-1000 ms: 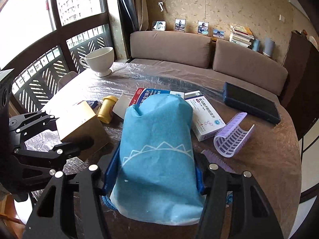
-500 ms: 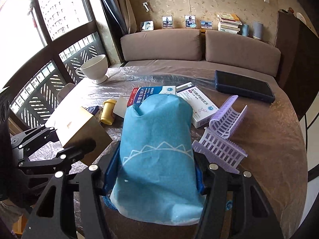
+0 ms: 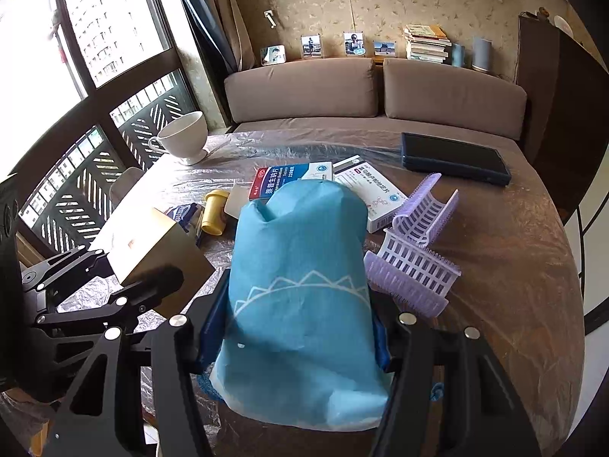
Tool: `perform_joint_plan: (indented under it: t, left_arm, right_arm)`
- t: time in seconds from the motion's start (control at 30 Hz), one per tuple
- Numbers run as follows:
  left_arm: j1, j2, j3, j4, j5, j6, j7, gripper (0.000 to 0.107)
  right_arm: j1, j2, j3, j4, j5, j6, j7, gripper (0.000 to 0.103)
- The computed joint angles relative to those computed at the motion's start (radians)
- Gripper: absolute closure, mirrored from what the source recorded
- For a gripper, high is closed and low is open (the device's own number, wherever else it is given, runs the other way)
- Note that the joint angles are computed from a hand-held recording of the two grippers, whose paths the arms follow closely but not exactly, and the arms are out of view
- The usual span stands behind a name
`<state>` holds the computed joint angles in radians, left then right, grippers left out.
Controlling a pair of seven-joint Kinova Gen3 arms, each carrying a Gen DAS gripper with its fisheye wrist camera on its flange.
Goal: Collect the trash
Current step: 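Carry the L'Oreal box and blue bag with both tools over the white bin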
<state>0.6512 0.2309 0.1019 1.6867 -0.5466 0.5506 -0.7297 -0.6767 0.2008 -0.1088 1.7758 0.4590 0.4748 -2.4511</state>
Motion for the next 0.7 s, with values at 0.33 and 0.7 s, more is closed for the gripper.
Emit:
perform_joint_plan:
  t: [0.33, 0.7]
  left_arm:
    - [-0.03, -0.029, 0.013, 0.038, 0.042, -0.028, -0.031, 0.058]
    - [-0.043, -0.071, 0.03, 0.08, 0.048, -0.053, 0.001, 0.058]
  right_arm:
    - [-0.026, -0.02, 0.0, 0.02, 0.057, 0.025, -0.101, 0.044]
    - [-0.063, -0.07, -0.043, 0.083, 0.172, 0.086, -0.331, 0.044]
